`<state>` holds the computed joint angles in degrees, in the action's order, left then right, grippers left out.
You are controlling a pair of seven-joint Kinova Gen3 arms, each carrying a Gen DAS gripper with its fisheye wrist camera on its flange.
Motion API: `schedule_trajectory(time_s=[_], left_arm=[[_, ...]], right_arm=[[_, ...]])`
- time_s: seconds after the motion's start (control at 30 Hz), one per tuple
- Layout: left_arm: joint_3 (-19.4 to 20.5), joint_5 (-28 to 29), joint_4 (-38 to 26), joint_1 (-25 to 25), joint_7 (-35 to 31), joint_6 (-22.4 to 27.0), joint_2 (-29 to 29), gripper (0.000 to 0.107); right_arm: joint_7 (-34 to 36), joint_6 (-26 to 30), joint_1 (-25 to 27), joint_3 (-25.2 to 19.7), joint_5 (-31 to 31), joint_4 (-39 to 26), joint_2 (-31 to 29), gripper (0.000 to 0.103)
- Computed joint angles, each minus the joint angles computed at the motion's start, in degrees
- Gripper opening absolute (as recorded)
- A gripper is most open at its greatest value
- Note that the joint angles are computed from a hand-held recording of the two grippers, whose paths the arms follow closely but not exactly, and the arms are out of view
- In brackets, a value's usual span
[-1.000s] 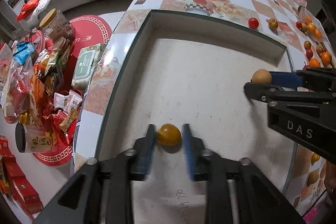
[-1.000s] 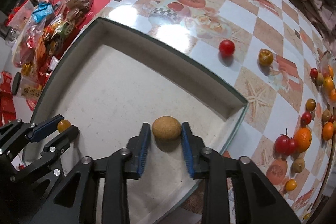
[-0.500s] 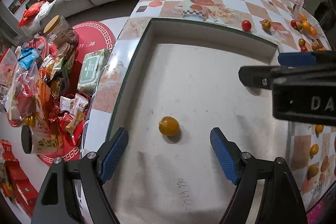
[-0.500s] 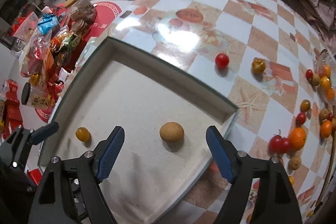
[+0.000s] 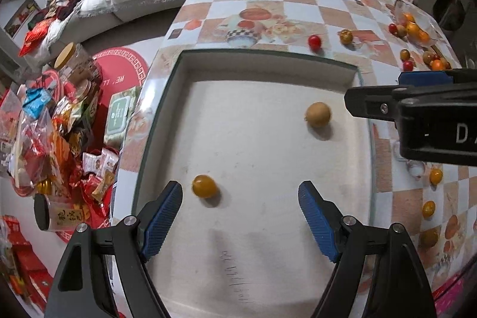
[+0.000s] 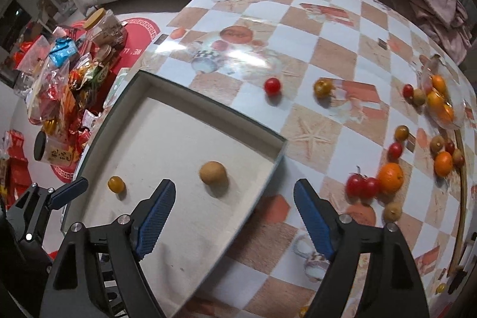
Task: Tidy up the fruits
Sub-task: 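Return to the table and grasp a yellow cherry tomato with the right gripper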
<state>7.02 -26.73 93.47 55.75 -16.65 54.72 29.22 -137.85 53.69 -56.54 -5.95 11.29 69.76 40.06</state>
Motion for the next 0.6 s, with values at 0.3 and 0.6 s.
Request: schedule_trajectory(time_s=[0.3,0.6], left_arm=[[0.62,0.08,-8.57,1.31,-5.46,2.7,3.66,0.081],[-0.04,1.74,-20.92,3.55,-13.88,4.81,9.49,0.081]], right_arm=[[-6.06,-4.43,1.03,1.11,1.28,11.26,-6.45,0.084],[-18.8,-8.83,3.24,1.17,4.1,28.01,-15.35,0.084]])
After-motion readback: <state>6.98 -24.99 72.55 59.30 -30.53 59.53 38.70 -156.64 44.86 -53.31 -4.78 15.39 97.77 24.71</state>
